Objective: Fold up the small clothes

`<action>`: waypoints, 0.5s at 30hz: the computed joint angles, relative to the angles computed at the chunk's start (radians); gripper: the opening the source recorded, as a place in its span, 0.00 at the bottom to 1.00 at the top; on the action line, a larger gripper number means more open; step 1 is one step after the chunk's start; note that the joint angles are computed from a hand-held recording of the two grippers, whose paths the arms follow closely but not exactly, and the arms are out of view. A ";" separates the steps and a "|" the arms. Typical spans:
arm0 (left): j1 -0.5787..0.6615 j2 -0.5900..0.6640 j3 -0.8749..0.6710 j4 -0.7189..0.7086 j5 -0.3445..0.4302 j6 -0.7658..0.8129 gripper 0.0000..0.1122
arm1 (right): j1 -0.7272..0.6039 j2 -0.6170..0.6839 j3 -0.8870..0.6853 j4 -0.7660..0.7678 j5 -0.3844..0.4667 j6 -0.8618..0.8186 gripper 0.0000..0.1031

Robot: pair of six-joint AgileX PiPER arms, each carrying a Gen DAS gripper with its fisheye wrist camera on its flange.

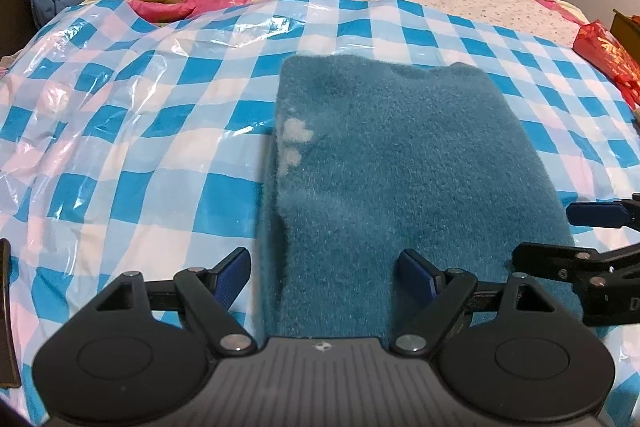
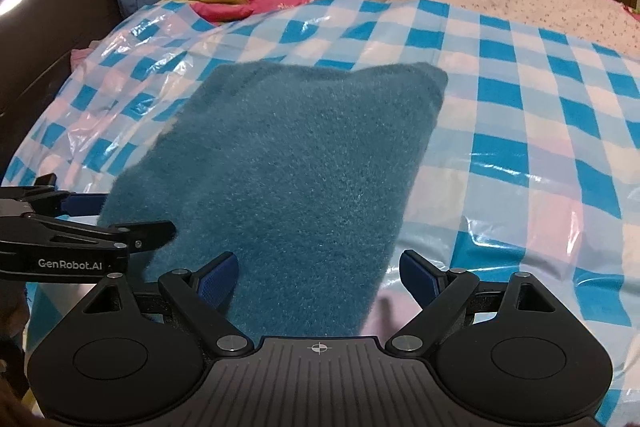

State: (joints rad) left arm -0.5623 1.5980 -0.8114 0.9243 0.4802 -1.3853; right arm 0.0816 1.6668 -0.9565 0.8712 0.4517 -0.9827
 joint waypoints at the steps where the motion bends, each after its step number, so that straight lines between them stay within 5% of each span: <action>1: -0.004 -0.004 0.004 0.004 0.004 -0.008 0.82 | -0.003 -0.011 0.011 0.016 0.002 -0.020 0.86; 15: -0.021 -0.002 0.042 0.042 0.005 -0.100 0.86 | 0.020 -0.025 0.056 -0.020 -0.051 -0.012 0.86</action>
State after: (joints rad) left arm -0.5829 1.5957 -0.7690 0.9666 0.4856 -1.4853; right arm 0.1015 1.6414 -0.9006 0.8517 0.4010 -0.9947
